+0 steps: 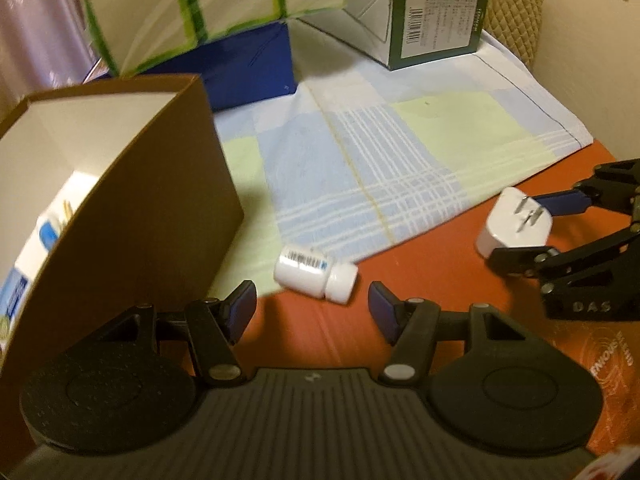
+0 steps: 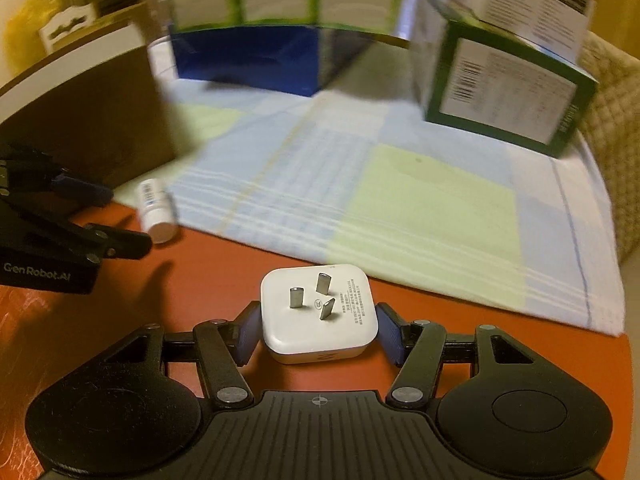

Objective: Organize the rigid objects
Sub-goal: 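Grasp the white plug adapter with the right gripper, then grasp the white pill bottle with the left gripper while the right holds the plug, then carry the pill bottle and plug adapter over the brown box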

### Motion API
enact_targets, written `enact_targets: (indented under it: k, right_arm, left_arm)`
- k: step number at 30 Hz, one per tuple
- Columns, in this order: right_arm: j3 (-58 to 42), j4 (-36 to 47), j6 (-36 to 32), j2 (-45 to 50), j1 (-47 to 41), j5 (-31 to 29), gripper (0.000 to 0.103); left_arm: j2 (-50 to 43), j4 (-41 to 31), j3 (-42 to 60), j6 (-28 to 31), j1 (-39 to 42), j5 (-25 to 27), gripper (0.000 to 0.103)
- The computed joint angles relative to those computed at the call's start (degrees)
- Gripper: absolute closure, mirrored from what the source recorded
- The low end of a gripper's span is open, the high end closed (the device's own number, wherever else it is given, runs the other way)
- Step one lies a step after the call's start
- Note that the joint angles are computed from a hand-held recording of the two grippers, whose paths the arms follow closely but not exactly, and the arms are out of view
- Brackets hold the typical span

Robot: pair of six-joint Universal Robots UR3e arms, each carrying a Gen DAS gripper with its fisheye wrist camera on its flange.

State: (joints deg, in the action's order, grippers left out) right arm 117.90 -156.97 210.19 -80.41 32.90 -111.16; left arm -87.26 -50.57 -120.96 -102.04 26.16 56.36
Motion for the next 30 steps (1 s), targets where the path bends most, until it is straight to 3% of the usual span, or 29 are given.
enact_targets:
  k: [8,13,30]
  right_arm:
    - [0.26,2.02,5.49,-1.04,0.13,-2.39,0.046]
    - [-0.29,2.88,5.71,-1.01,0.41,-2.66,0.046]
    - [-2.24,6.4,5.45,-1.04,1.64,-1.03,0.046]
  left_arm:
    - [-4.46,6.44,0.31,0.97,-3.22,0.42,0.047]
    - [-5.83,5.45,1.26,1.04,-3.64,0.7,0.06]
    - [3.74,-9.54,-0.41,2.43,3.78,0.21,0.06]
